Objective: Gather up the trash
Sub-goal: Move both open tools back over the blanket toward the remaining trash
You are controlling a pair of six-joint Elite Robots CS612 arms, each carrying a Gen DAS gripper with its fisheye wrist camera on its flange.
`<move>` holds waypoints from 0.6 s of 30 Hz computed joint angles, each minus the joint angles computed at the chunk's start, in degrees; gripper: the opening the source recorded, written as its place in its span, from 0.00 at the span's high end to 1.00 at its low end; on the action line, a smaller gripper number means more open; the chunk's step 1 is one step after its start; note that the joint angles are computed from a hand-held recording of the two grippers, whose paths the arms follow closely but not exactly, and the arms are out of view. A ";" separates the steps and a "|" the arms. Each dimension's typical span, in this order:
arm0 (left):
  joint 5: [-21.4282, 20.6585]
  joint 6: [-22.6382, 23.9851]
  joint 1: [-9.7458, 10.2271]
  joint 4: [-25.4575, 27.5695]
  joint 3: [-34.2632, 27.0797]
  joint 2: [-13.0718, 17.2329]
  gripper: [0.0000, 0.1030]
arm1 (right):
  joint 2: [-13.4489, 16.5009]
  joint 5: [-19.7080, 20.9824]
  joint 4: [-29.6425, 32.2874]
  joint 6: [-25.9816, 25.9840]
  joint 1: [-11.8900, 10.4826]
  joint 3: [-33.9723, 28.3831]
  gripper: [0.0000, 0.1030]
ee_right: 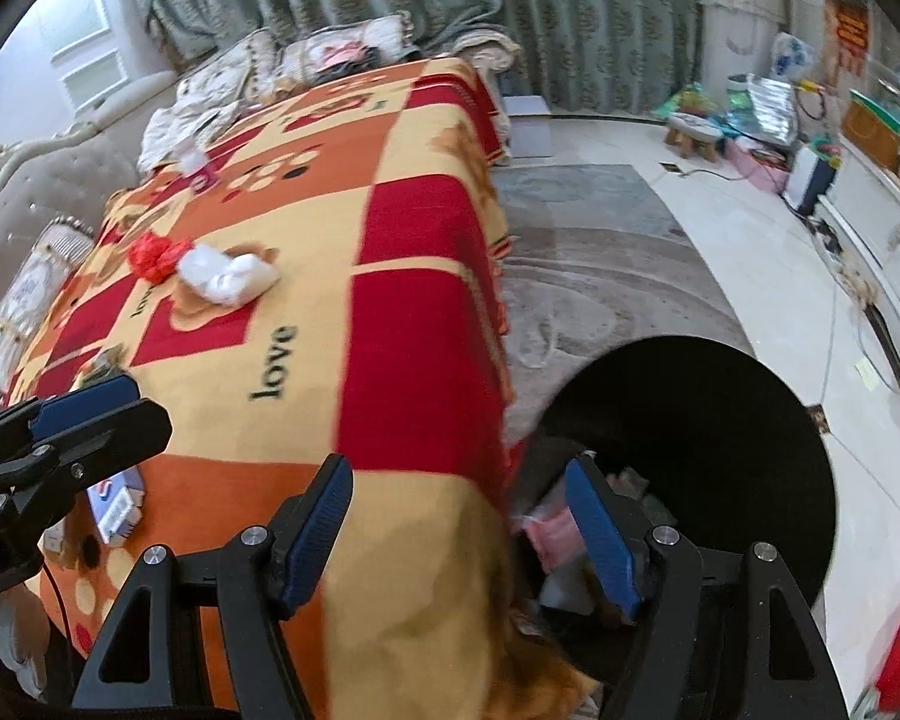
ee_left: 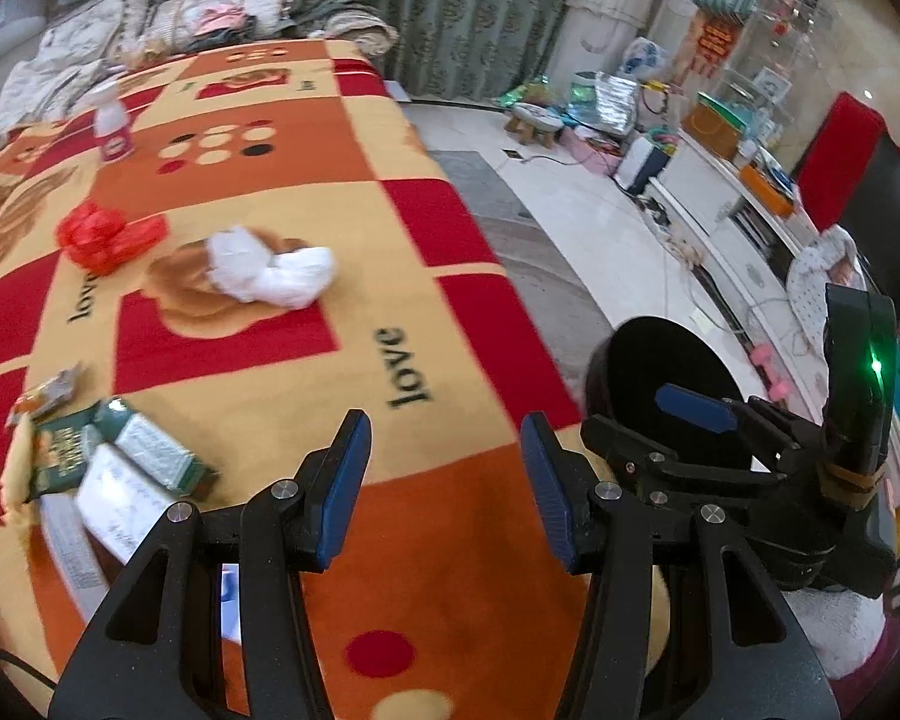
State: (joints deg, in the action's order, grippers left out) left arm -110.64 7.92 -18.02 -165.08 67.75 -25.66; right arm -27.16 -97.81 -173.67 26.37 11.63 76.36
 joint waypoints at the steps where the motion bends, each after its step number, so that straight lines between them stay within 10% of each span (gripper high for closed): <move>1: 0.17 -0.33 0.29 -0.14 0.01 -0.01 0.51 | 0.20 0.20 0.25 -0.29 0.14 -0.50 0.31; 18: 5.89 -4.42 5.33 -1.27 -0.29 0.07 0.51 | 5.10 4.62 7.10 -6.58 2.74 -12.55 0.30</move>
